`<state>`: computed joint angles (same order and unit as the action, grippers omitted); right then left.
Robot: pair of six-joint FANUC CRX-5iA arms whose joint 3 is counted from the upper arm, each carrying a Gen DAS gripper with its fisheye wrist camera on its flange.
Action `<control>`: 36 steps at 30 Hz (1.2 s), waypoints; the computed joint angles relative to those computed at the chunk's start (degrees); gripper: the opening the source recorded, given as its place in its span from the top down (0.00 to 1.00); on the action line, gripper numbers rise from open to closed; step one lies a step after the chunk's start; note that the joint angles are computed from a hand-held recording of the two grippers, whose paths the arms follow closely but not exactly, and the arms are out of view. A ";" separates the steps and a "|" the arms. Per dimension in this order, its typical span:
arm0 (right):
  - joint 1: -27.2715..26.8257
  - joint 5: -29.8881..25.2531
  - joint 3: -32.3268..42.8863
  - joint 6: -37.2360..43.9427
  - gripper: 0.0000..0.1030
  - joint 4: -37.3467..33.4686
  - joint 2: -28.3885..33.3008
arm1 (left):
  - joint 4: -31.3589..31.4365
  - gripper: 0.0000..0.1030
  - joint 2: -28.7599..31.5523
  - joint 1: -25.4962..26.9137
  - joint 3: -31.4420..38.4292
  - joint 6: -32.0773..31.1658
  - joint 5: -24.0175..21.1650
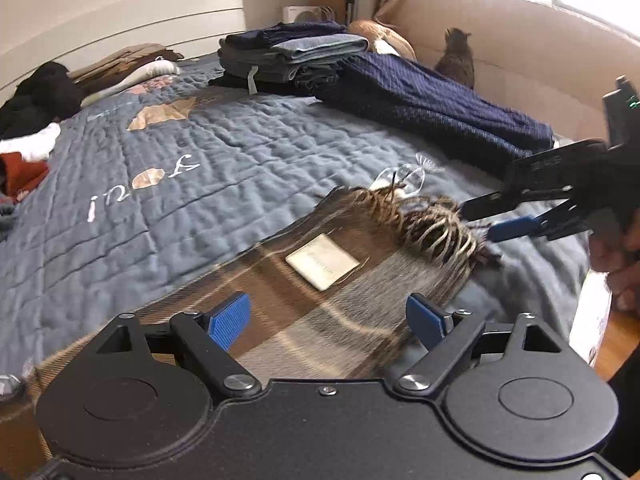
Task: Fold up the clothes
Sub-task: 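Reach the right gripper to the fringed blanket end with the label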
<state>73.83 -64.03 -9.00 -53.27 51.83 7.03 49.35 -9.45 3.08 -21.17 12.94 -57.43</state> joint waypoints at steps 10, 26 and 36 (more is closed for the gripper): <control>-4.33 -0.06 5.82 10.44 0.88 -5.01 5.29 | -1.10 0.18 -0.29 -2.14 -2.12 3.61 1.77; -0.87 -20.81 7.49 4.06 0.86 -0.88 4.89 | -1.42 0.18 0.19 -1.45 -1.06 5.11 1.80; -6.70 3.00 5.22 5.68 0.51 -1.54 4.03 | -1.20 0.17 -0.12 -1.98 -1.47 3.85 1.75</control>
<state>67.13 -61.03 -3.78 -47.59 50.30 11.05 48.15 -9.57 1.11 -22.64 16.80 -55.68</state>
